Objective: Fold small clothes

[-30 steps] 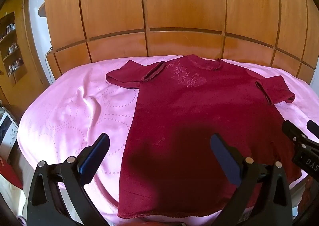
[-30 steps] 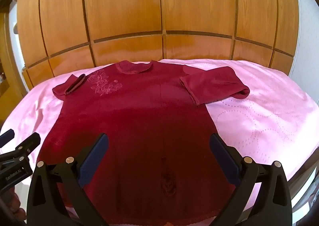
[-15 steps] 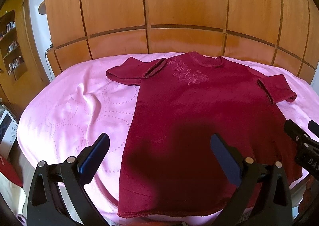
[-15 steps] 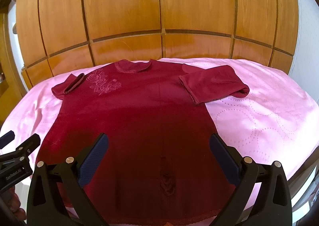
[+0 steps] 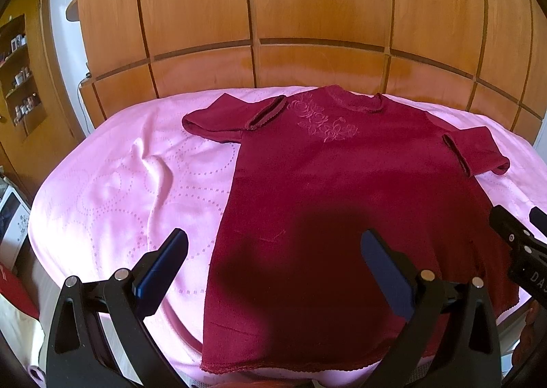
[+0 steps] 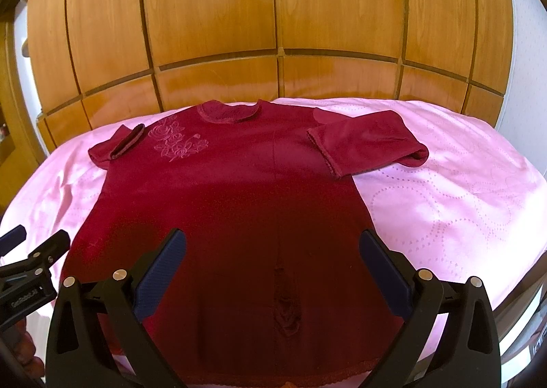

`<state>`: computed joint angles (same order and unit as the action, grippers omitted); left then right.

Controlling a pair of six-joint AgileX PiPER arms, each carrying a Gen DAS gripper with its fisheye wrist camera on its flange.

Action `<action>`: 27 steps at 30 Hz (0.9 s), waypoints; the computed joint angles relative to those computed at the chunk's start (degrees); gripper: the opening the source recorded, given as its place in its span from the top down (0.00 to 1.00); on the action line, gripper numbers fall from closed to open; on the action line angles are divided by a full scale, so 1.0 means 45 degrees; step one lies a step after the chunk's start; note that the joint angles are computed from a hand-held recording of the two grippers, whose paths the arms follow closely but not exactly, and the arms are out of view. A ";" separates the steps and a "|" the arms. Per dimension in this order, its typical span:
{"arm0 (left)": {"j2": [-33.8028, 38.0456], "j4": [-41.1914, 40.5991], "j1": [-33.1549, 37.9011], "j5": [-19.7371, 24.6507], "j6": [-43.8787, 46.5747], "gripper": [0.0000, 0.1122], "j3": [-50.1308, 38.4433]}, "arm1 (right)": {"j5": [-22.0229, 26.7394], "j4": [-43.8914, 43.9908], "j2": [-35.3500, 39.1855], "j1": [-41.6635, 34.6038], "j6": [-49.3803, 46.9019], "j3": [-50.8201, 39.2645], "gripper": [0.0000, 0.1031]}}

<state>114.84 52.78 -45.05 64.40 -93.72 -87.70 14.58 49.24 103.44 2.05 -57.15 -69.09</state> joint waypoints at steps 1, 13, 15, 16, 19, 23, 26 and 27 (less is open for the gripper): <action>0.0019 -0.0011 0.0026 -0.0017 0.0018 0.10 -0.0014 | -0.0005 0.0033 0.0000 0.0003 -0.0030 0.0006 0.03; 0.0034 -0.0034 0.0015 -0.0023 0.0008 0.10 -0.0011 | 0.0057 0.0035 0.0040 -0.0031 -0.0065 -0.0009 0.03; 0.0047 -0.0032 0.0018 -0.0006 0.0010 0.10 -0.0035 | 0.0040 -0.0127 0.0058 -0.0010 0.0090 -0.0024 0.03; 0.0047 -0.0032 0.0018 -0.0006 0.0010 0.10 -0.0035 | 0.0040 -0.0127 0.0058 -0.0010 0.0090 -0.0024 0.03; 0.0070 -0.0080 0.0037 -0.0015 0.0055 0.10 -0.0074 | 0.0045 -0.0063 0.0058 -0.0013 0.0037 -0.0023 0.03; 0.0069 -0.0150 0.0055 -0.0131 0.0039 0.10 0.0008 | 0.0013 0.0078 0.0089 0.0002 -0.0095 -0.0012 0.03; 0.0065 -0.0273 0.0098 -0.0253 0.0089 0.10 0.0042 | 0.0016 0.0014 0.0079 0.0012 -0.0023 -0.0010 0.03; 0.0086 -0.0354 0.0144 -0.0297 0.0168 0.10 0.0002 | 0.0008 0.0055 0.0076 0.0008 -0.0065 -0.0007 0.03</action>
<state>115.23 51.19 -44.40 63.06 -92.97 -87.69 14.62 49.49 103.78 2.09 -57.44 -69.12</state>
